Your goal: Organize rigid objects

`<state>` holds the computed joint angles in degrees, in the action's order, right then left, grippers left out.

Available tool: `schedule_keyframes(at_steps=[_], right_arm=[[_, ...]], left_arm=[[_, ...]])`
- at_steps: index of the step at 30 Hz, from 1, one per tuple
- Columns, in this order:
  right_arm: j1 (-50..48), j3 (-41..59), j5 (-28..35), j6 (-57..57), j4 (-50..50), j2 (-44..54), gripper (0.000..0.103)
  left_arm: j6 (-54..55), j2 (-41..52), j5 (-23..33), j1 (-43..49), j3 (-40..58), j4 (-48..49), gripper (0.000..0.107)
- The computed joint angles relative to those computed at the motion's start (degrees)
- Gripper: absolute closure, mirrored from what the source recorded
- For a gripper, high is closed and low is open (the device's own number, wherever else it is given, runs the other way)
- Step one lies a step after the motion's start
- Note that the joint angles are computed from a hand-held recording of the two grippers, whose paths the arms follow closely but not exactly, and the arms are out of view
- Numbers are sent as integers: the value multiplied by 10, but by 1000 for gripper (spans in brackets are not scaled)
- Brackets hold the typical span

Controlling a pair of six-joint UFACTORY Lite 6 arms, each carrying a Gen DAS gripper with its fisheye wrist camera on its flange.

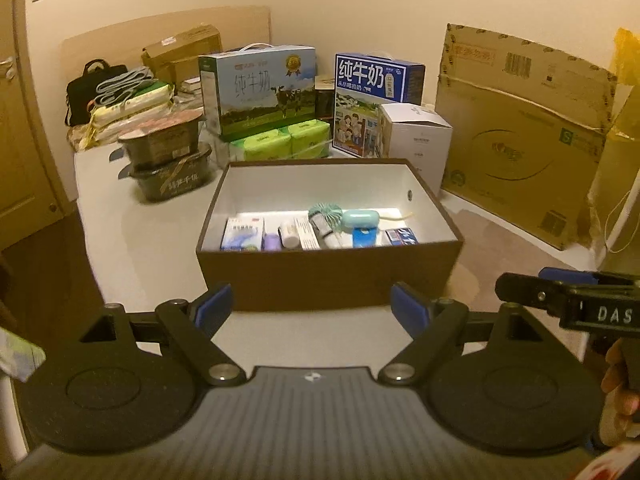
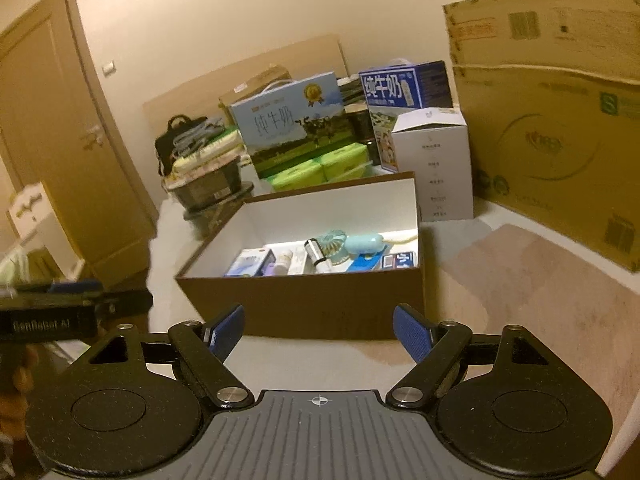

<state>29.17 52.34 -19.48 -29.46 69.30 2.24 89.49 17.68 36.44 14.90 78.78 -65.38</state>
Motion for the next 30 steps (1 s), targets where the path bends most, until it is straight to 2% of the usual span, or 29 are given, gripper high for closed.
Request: schedule_keyframes(at_steps=[4, 10, 15, 18, 25, 30], right_arm=[[15, -36, 15, -77, 105, -62, 22], [68, -71, -3, -274, 328, -134, 22], [138, -90, -65, -358, 429, -176, 22], [197, -99, -114, -350, 446, -188, 22], [348, -97, -236, -234, 447, -161, 22], [403, -61, -280, -240, 488, -124, 22]], left_arm=[[-2, -92, 2, 18, -91, 10, 22], [-17, -199, 30, 60, -188, 39, 22], [2, -265, 66, 113, -255, 56, 22], [29, -285, 90, 146, -281, 66, 22], [119, -296, 170, 233, -314, 67, 23], [153, -294, 215, 288, -323, 74, 23]])
